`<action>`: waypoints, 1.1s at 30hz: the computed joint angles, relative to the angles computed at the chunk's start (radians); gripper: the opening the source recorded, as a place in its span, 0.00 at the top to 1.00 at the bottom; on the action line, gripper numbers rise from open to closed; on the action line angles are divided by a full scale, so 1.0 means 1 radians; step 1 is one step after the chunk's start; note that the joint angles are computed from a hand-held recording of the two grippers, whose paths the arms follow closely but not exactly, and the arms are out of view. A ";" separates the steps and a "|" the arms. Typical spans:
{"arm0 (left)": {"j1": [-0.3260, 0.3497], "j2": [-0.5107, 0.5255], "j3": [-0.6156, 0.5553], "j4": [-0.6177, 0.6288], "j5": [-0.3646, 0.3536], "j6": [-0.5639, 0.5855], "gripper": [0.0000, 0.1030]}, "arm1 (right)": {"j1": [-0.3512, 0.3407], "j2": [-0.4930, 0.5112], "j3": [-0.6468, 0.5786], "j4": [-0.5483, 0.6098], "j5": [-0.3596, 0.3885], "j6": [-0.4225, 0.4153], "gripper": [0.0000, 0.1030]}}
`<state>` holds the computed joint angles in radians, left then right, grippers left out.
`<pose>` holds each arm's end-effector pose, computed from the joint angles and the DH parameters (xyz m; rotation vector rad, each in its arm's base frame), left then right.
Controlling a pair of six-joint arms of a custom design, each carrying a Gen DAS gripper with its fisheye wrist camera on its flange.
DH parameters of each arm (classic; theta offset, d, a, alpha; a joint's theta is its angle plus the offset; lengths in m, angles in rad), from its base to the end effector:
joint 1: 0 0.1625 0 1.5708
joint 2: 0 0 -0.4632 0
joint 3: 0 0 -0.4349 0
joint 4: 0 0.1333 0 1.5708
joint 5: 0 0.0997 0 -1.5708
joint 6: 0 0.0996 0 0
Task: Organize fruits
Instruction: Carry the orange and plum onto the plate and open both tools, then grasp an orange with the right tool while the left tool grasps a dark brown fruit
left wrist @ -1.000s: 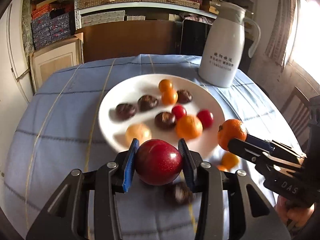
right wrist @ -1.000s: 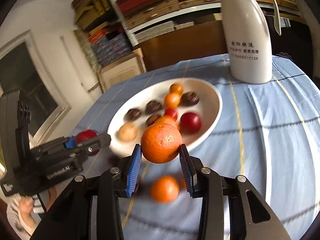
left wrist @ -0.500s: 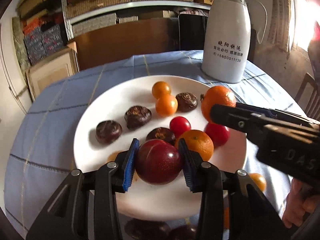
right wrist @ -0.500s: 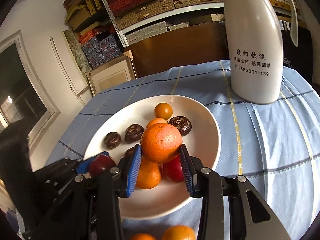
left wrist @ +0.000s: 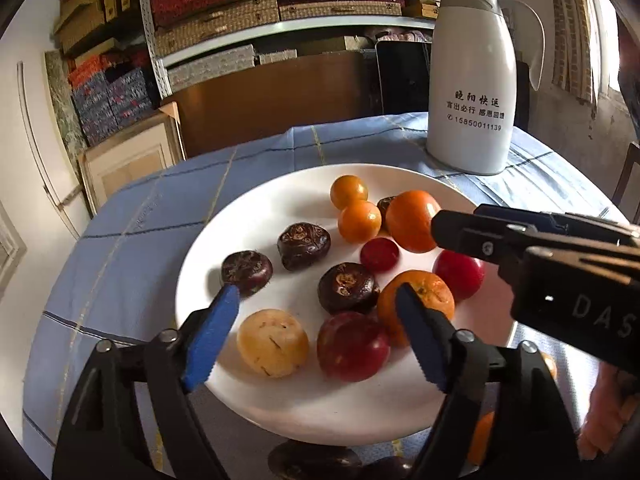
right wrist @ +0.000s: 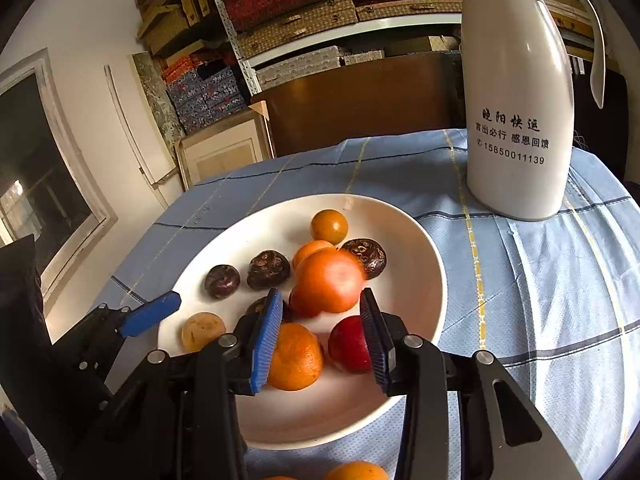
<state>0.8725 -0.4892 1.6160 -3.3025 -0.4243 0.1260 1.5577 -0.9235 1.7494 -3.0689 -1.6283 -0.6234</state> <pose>-0.2791 -0.6810 0.0104 0.4330 1.9986 -0.9653 0.1182 -0.7157 0.1966 0.7979 -2.6250 0.8856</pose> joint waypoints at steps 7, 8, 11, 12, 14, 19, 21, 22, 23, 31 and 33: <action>-0.016 0.015 -0.002 -0.058 0.029 0.063 0.16 | 0.003 -0.017 0.012 0.001 0.015 0.000 0.61; -0.018 0.015 -0.001 -0.067 0.032 0.069 0.16 | 0.003 -0.020 0.015 0.000 0.017 0.001 0.61; -0.023 0.012 0.006 -0.074 0.033 0.068 0.15 | 0.006 -0.030 0.024 -0.005 0.024 0.001 0.59; -0.024 0.010 0.009 -0.076 0.035 0.067 0.15 | 0.007 -0.033 0.028 -0.007 0.026 0.000 0.57; -0.027 0.007 0.014 -0.073 0.038 0.062 0.15 | 0.008 -0.042 0.041 -0.017 0.031 -0.002 0.55; -0.040 0.001 0.033 -0.080 0.051 0.058 0.13 | 0.009 -0.065 0.072 -0.028 0.037 -0.014 0.54; -0.049 0.000 0.042 -0.101 0.062 0.069 0.09 | 0.009 -0.074 0.090 -0.040 0.036 -0.018 0.51; -0.054 0.001 0.045 -0.119 0.069 0.081 0.09 | 0.009 -0.079 0.101 -0.047 0.035 -0.020 0.49; -0.061 0.002 0.051 -0.141 0.077 0.096 0.09 | 0.008 -0.086 0.113 -0.054 0.034 -0.022 0.49; -0.086 -0.068 0.180 -0.085 0.114 -0.067 0.05 | -0.026 -0.144 0.205 -0.099 0.038 -0.023 0.45; -0.086 -0.101 0.225 -0.021 0.117 -0.165 0.05 | -0.042 -0.164 0.231 -0.112 0.043 -0.019 0.42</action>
